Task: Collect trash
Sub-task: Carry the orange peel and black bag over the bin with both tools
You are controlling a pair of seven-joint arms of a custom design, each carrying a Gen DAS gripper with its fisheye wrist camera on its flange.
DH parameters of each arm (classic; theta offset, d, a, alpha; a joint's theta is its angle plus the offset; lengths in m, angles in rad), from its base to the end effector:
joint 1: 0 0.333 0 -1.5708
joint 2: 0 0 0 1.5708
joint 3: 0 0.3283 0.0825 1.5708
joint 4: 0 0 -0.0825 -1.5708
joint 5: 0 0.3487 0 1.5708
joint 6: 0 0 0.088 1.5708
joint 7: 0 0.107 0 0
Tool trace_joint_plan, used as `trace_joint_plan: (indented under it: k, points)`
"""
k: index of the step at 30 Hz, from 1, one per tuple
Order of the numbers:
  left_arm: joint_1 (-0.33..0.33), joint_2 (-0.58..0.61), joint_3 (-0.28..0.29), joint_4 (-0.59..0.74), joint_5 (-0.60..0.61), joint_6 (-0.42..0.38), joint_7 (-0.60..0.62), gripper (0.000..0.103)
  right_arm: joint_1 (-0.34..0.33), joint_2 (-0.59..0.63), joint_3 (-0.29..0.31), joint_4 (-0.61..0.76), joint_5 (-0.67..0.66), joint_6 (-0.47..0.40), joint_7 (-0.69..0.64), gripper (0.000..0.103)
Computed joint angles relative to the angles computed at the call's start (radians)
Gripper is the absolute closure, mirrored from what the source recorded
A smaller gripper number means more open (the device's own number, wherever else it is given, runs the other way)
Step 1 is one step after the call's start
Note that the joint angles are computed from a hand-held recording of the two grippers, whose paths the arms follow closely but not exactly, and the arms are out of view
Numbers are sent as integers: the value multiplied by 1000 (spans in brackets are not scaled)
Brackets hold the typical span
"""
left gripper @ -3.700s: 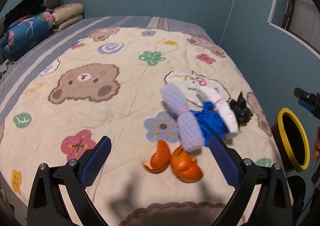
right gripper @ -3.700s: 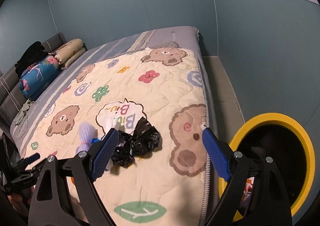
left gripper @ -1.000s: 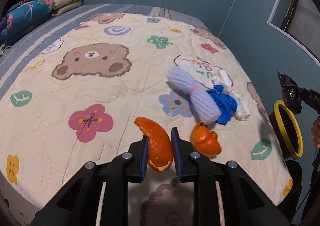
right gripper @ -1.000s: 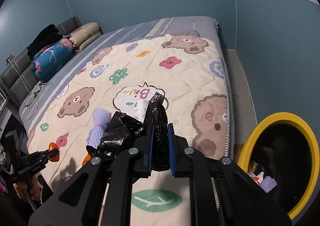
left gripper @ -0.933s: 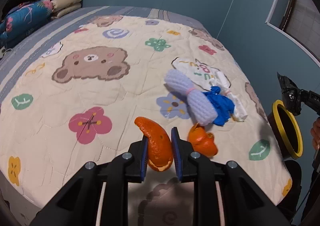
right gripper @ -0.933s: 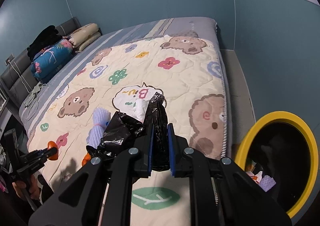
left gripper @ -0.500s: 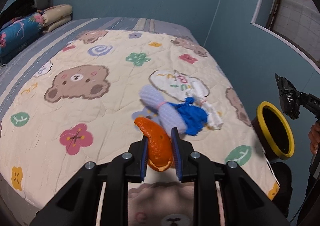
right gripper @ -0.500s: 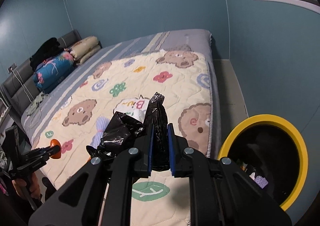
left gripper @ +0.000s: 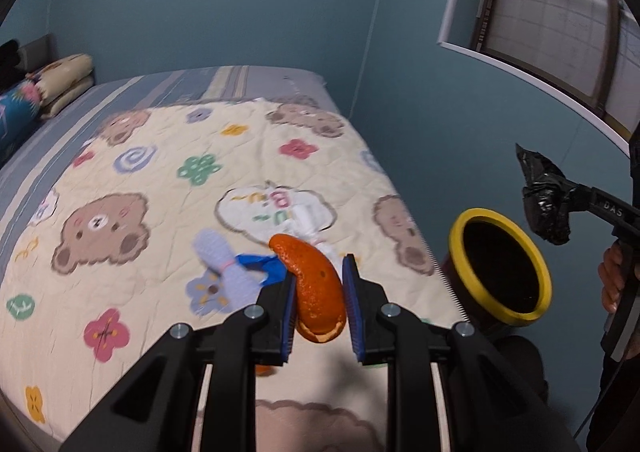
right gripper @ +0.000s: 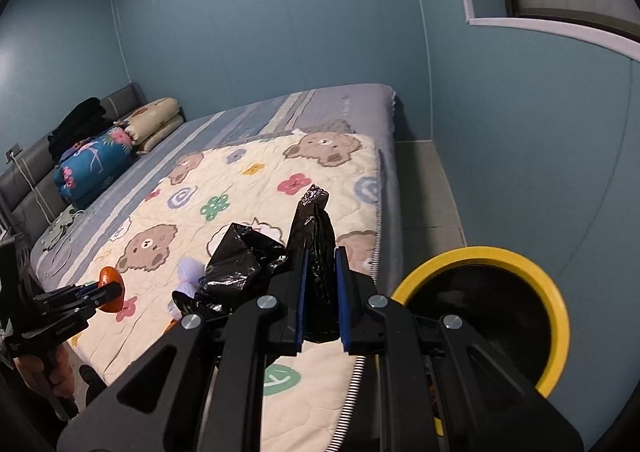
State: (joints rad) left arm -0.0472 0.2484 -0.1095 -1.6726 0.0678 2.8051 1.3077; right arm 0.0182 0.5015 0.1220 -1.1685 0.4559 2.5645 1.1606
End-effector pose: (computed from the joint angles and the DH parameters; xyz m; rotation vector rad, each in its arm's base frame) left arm 0.6475 -0.0964 0.5898 -1.8044 1.6839 -0.9635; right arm 0.7201 0.0663 0.6302 -1.7328 1.3590 -0.5103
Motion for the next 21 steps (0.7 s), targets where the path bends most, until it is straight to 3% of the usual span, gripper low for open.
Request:
trace_joint_plan:
  k: [12,21]
  points:
    - [-59,155,-43,288,-11,-99,79,83,-43,-12,-37,-3,-20,28,54,90]
    - [-112,372,-83,620,-81,-238,144,83,-73,48,-73,60,-77,24,148,90]
